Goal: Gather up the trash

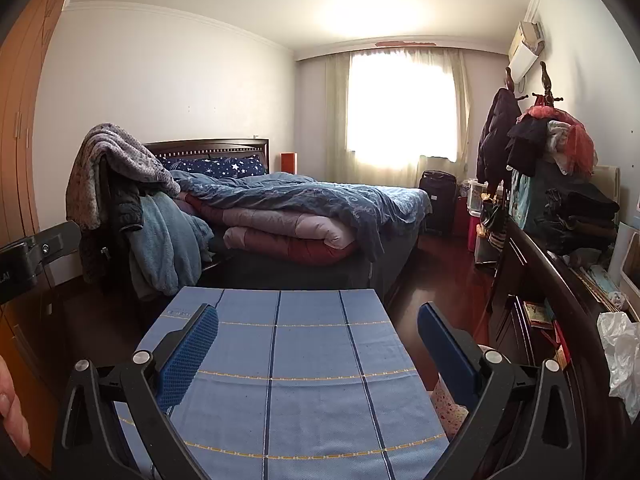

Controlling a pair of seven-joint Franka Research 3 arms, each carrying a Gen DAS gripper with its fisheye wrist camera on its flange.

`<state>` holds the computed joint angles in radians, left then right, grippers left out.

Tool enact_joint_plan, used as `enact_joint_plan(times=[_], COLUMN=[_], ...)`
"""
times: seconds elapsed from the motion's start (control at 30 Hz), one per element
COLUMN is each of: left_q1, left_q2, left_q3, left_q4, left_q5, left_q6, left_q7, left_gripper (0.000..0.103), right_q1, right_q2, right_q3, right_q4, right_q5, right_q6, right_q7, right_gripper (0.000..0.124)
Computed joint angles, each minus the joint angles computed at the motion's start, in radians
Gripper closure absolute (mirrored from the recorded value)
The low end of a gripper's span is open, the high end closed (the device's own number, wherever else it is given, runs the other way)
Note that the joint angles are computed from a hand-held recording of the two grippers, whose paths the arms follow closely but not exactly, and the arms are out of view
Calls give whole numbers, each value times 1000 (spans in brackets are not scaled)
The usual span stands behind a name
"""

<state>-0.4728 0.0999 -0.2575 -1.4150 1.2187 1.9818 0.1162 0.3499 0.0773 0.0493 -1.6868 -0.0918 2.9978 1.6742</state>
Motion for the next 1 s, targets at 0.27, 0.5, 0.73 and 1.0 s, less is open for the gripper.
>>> enact_joint_plan(times=[0.27,0.5,0.73,1.0], left_q1=[0,7,15,18], left_q2=[-4,-17,-21,-22], left_q3=[-1,-4,-10,-10], left_q4=[-6,-26,-32,-35], left_q5=[1,0,-1,-6], left_q6=[4,17,18,26], left_q7=[-3,-12,-12,-8], left_gripper=[3,3,3,3], right_q1=[1,1,-3,-4], right_q2=[0,-8,-14,-13], right_q3=[0,1,9,11], right_q4=[0,-14,-26,-27], right_q5=[-8,-10,8,18], right_q6=[-1,3,5,2], right_q7=[8,8,-14,-25], right_gripper=[25,25,25,25])
